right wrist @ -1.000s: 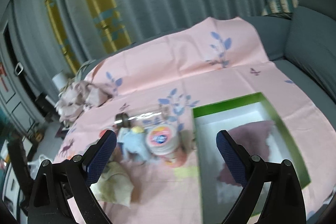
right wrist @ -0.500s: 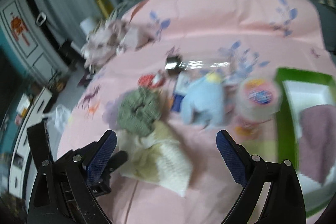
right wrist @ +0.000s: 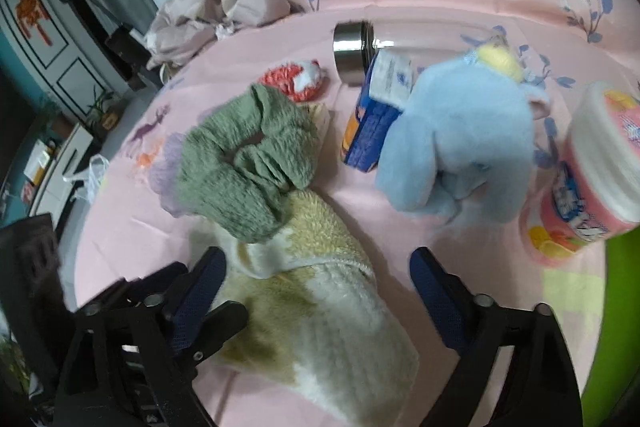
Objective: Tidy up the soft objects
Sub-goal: 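Move the right gripper back and grasp the cream-and-yellow fluffy towel, then carry the fluffy towel into the green box and release it onto the purple towel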
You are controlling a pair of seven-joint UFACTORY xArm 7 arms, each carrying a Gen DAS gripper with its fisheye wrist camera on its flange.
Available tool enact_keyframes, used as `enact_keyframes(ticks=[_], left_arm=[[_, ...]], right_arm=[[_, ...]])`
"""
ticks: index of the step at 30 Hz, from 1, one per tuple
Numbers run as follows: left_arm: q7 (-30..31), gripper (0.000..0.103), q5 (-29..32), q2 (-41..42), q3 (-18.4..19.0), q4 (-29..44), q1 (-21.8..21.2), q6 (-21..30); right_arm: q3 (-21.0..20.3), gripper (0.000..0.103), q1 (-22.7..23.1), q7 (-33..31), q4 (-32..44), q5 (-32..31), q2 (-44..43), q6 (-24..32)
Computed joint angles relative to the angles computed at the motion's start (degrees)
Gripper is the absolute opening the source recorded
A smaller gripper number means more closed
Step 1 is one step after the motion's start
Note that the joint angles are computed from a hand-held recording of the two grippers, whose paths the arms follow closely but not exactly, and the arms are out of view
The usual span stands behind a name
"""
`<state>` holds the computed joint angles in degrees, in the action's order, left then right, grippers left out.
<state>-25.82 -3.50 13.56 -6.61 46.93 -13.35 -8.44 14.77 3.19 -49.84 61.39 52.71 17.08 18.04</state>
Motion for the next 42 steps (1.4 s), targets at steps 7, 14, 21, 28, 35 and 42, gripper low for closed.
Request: enact_keyframes(ticks=[7, 14, 21, 28, 35, 42], left_arm=[[-0.76, 0.049, 1.85, 1.57, -6.14, 0.41, 6.30, -1.86], [-3.54, 0.028, 7.49, 2.67, -19.25, 0.18, 19.85, -2.59], [-6.55, 0.023, 12.34, -1.02, -19.06, -3.11, 19.72, -6.37], [-20.18, 0.023, 27.41, -3.61, -21.94, -5.82, 26.76, -15.36], [-17.29, 0.023, 22.02, -10.32, -16.89, -9.72, 20.09, -18.93], [-18.70, 0.024, 22.49, -15.60, -12.33, -10.85, 14.68, -19.29]], right_arm=[[1.13, 0.048, -1.79, -3.54, 1.93, 2.18, 2.43, 5.44], [-0.75, 0.030, -1.15, -3.24, 2.12, 3.62, 1.85, 11.04], [-2.36, 0.025, -0.11, -2.35, -0.25, 4.23, -2.12, 14.10], [-4.29, 0.025, 1.63, -8.82, -4.12, 9.85, -8.82, 14.75], [-6.93, 0.025, 4.85, -14.55, -7.06, 15.99, -14.75, 13.91], [-10.18, 0.025, 6.57, -20.19, -10.72, 21.63, -21.44, 15.02]])
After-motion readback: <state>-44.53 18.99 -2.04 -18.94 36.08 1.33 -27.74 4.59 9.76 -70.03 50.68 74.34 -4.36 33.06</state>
